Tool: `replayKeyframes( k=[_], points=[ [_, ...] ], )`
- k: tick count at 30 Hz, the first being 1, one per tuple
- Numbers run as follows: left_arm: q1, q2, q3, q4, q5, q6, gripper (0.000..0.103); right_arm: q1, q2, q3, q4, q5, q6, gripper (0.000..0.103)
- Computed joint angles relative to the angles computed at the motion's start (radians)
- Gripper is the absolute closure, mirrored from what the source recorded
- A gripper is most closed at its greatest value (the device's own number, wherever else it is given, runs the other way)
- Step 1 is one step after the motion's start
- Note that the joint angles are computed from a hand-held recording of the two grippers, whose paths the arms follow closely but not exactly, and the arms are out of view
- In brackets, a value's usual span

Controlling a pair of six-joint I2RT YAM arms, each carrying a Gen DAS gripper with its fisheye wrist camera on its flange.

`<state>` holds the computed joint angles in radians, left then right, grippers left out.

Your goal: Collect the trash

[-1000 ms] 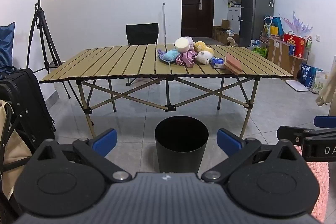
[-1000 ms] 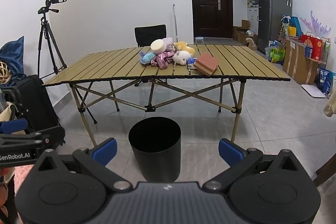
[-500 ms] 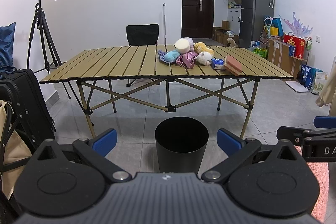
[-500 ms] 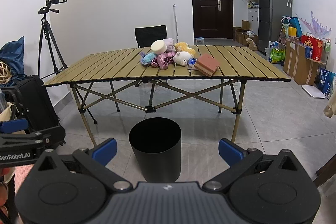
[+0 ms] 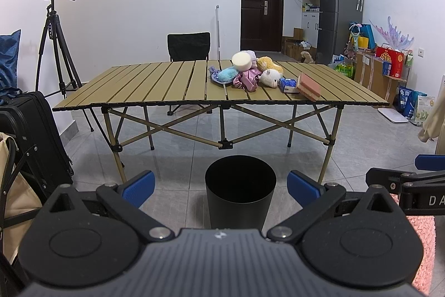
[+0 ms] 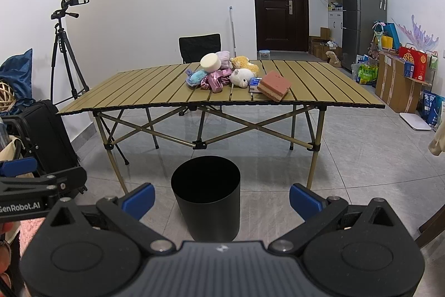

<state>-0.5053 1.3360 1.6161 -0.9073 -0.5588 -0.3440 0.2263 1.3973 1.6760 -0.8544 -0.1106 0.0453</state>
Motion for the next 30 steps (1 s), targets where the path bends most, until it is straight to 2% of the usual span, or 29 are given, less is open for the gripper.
replayKeyframes(
  k=[30],
  points=[
    [-0.002,-0.004,-0.004,0.004,-0.002,-0.001,0.000,0.004,0.002,0.006,-0.003,0.002,-0.001,0.000]
  ],
)
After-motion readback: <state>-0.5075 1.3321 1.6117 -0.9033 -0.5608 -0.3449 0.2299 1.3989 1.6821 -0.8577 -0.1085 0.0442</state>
